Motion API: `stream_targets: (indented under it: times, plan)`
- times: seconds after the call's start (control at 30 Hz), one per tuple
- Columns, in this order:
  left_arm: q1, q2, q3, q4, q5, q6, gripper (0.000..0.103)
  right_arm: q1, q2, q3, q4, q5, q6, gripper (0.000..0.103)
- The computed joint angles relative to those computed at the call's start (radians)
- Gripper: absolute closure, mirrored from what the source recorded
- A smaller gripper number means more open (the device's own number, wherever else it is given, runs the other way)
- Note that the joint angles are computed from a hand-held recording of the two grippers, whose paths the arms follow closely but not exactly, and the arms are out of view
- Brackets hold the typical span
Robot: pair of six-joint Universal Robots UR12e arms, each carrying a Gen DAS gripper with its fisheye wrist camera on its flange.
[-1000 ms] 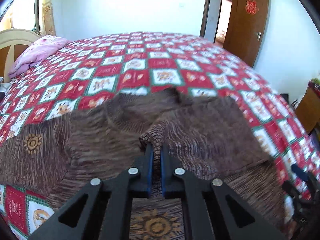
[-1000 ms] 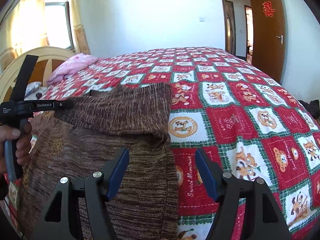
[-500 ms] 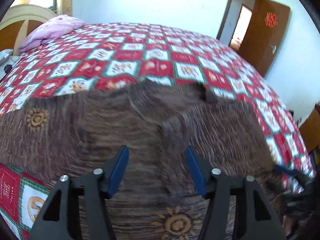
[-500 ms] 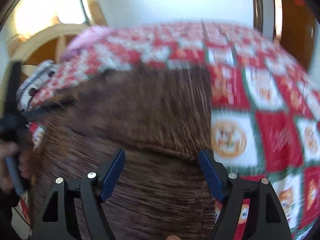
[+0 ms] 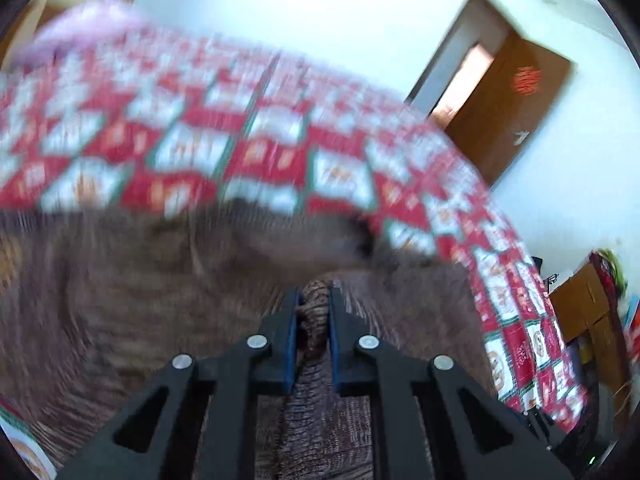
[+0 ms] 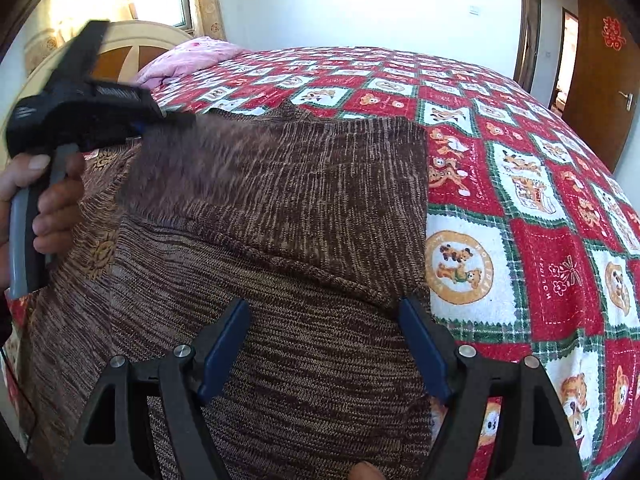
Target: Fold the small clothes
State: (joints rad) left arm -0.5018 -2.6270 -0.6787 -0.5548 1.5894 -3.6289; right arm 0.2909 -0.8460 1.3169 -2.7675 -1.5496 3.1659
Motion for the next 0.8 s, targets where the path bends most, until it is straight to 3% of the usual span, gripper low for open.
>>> stream_targets:
  times: [0.07,0.13,0.17,0.2,0.23,0.4,0.43,0.5,0.57,0.63,0.7,0.8]
  plan:
    - [-0.015,0.004,-0.004,0.005,0.073,0.071,0.083,0.001,0.000,0.000,-0.002,-0.003,-0.002,0.023]
    - [-0.025,-0.011,0.035,-0.098,0.159,0.085,0.075,0.002,0.002,-0.002,-0.003,-0.008,-0.004,0.023]
    - [-0.033,-0.029,0.075,-0.184,0.245,0.083,0.059,0.002,0.002,-0.001,-0.004,-0.009,-0.003,0.023]
    - [-0.041,-0.049,0.117,-0.264,0.332,0.079,0.049,0.003,0.002,-0.002,-0.004,-0.010,-0.003,0.023]
    - [-0.044,-0.059,0.135,-0.309,0.380,0.082,0.049,0.002,0.001,-0.001,-0.003,-0.009,-0.004,0.023]
    - [-0.044,0.007,0.006,-0.223,0.366,0.053,0.046,-0.002,-0.022,0.023,-0.026,0.013,0.050,0.023]
    - [-0.047,0.012,-0.004,-0.203,0.368,0.060,0.043,-0.005,-0.024,0.031,-0.068,0.029,0.063,0.023]
    - [-0.054,0.023,-0.030,-0.169,0.372,0.081,0.027,-0.003,-0.020,0.036,-0.145,0.024,0.064,0.023]
    - [-0.060,0.016,-0.018,-0.198,0.383,0.101,0.024,0.001,-0.005,0.020,-0.166,0.000,0.055,0.023]
    - [-0.064,0.000,0.013,-0.288,0.395,0.104,0.024,-0.003,0.009,-0.012,-0.078,0.011,0.061,0.023]
    - [-0.064,0.012,-0.015,-0.268,0.399,0.087,0.023,-0.008,0.018,-0.038,0.025,0.025,0.069,0.023]
    - [-0.066,0.037,-0.059,-0.260,0.404,0.090,0.023,0.003,0.006,-0.032,0.052,-0.006,0.019,0.023]
